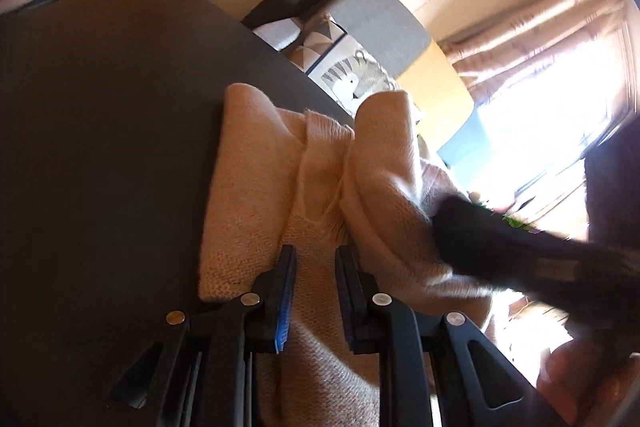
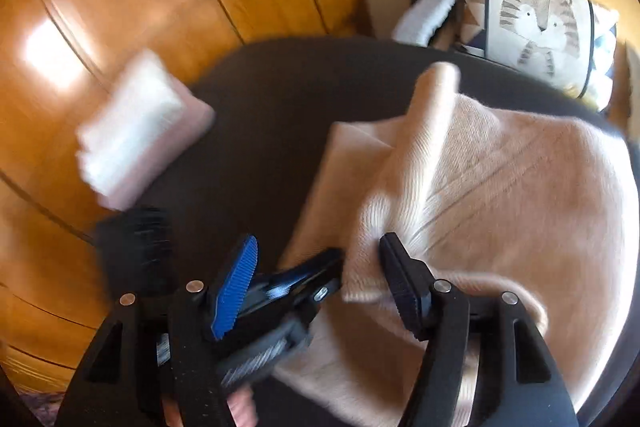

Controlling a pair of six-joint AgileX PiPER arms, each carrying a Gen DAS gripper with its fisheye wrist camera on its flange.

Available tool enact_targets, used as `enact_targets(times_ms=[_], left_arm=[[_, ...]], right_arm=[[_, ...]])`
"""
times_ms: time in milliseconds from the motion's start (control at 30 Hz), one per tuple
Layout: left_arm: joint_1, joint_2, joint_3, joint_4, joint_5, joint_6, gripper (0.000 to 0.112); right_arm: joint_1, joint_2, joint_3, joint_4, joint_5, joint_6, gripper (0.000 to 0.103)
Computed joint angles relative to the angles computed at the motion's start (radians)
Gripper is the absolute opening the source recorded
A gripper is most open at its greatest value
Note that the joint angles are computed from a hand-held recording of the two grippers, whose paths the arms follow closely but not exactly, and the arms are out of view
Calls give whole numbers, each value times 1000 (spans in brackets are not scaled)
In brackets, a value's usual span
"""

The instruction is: Fold clothes

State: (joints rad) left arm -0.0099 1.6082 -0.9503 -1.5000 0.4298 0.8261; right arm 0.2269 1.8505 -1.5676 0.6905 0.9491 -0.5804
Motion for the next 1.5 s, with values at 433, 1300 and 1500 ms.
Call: enact_targets(times_ms=[433,1300,1500], left_arm=[[106,-49,-26,23,216,-73,27],[-97,176,-502,890,408,-816,31],[-87,42,-387,787,246,-672,4]], right_arm=[[-384,-160,410,446,-24,-310,57],[-601,-99,236,341,55,-373,65],[-612,-28,149,273,63,-248,65]])
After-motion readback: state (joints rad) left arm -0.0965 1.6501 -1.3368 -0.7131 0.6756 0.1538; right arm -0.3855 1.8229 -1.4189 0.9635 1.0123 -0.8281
